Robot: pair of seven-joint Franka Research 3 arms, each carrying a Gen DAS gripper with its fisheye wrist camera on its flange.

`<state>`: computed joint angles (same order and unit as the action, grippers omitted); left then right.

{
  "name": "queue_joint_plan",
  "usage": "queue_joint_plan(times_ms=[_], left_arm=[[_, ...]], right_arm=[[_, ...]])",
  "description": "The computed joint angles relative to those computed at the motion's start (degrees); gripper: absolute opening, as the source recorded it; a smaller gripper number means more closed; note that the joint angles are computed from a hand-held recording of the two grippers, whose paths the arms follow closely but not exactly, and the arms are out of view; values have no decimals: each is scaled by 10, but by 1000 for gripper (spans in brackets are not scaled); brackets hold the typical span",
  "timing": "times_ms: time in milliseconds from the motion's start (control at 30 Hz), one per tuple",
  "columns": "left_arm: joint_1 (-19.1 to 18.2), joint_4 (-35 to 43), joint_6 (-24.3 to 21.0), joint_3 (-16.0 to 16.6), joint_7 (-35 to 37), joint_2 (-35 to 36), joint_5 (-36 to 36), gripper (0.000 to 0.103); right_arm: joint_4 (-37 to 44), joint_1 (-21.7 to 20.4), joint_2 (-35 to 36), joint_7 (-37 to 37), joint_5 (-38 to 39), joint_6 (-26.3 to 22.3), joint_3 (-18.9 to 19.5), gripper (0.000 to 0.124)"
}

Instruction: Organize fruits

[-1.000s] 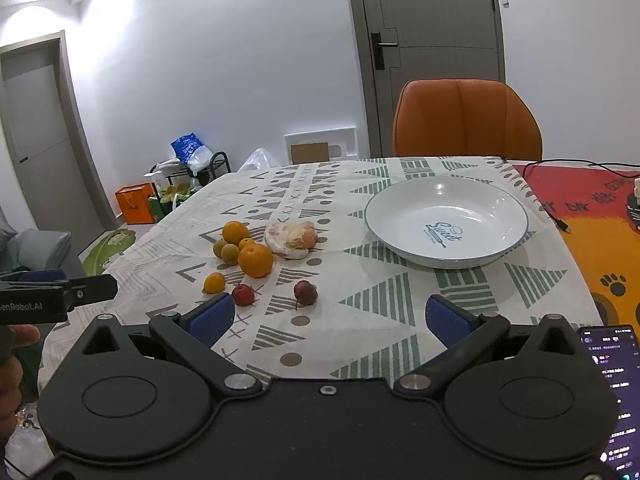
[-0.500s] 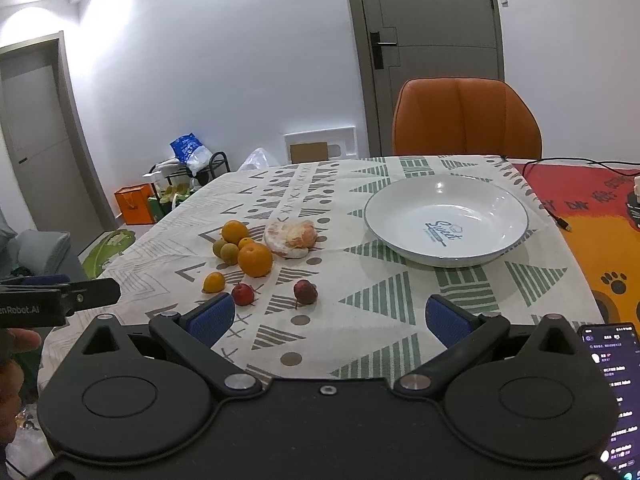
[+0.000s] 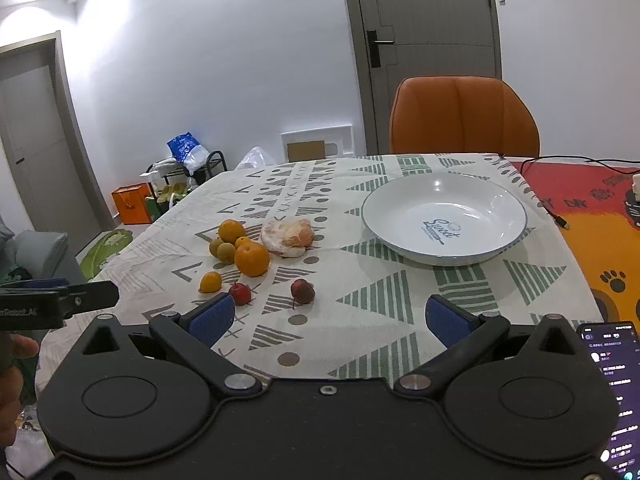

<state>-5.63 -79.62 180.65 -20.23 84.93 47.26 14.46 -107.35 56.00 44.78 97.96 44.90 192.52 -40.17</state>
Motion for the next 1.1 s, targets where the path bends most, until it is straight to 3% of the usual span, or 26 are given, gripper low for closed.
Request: queue_joint_plan(times_ms=[400, 733, 967, 1100], left_arm=[[13, -4, 6, -16, 9, 2, 3, 103], [22, -14, 38, -25, 1, 2, 20, 103], [28, -2, 30, -38, 6, 15, 29, 103], [15, 10, 29, -23, -1, 23, 23, 103]], right_arm=[[2, 4, 4, -11, 13, 2, -4, 103], [5, -3, 2, -30, 10, 8, 5, 103], [14, -70, -18, -72, 8, 37, 86, 103], [26, -116, -24, -97, 4, 55, 137, 103]])
